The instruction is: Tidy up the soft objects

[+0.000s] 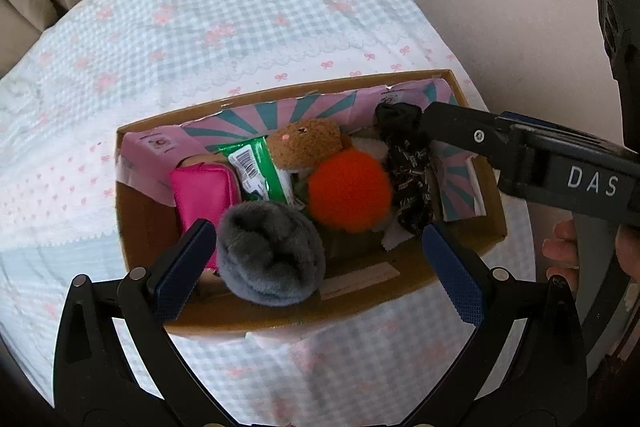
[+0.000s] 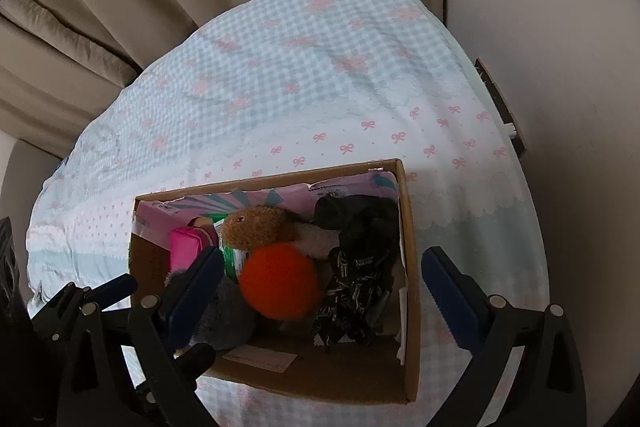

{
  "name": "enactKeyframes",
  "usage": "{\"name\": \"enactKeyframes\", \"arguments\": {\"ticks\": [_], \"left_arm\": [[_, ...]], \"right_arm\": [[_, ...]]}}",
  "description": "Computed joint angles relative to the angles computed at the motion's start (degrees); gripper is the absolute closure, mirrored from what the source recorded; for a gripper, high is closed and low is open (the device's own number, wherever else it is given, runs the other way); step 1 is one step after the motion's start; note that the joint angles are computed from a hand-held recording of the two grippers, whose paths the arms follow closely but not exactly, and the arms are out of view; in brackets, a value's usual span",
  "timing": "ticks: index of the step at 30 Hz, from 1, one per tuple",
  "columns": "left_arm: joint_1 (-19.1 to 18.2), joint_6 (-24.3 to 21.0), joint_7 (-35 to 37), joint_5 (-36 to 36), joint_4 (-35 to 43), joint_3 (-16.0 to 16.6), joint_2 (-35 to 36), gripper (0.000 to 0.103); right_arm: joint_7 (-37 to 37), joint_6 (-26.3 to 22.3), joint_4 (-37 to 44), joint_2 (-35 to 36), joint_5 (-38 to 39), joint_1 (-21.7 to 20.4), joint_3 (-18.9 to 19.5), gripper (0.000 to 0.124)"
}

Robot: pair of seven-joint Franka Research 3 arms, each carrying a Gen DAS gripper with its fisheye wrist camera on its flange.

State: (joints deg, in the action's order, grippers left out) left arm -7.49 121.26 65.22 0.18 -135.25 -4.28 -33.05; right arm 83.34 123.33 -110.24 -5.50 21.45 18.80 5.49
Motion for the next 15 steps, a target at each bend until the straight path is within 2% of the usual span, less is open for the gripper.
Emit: {"name": "enactKeyframes", "arguments": {"ticks": [6, 15], "left_arm": [[0.1, -1.1, -0.6, 0.3, -0.7, 0.1, -3.8, 0.000], [0.8, -9.1, -1.5, 3.8, 2.8, 0.2, -13.3, 0.000]], "right_arm": [[1.2, 0.5, -0.7, -2.5, -0.7, 0.3, 0.4, 0.026], [4.7, -1.5, 0.3, -9.4, -1.9, 1.4, 1.6, 0.026]]}}
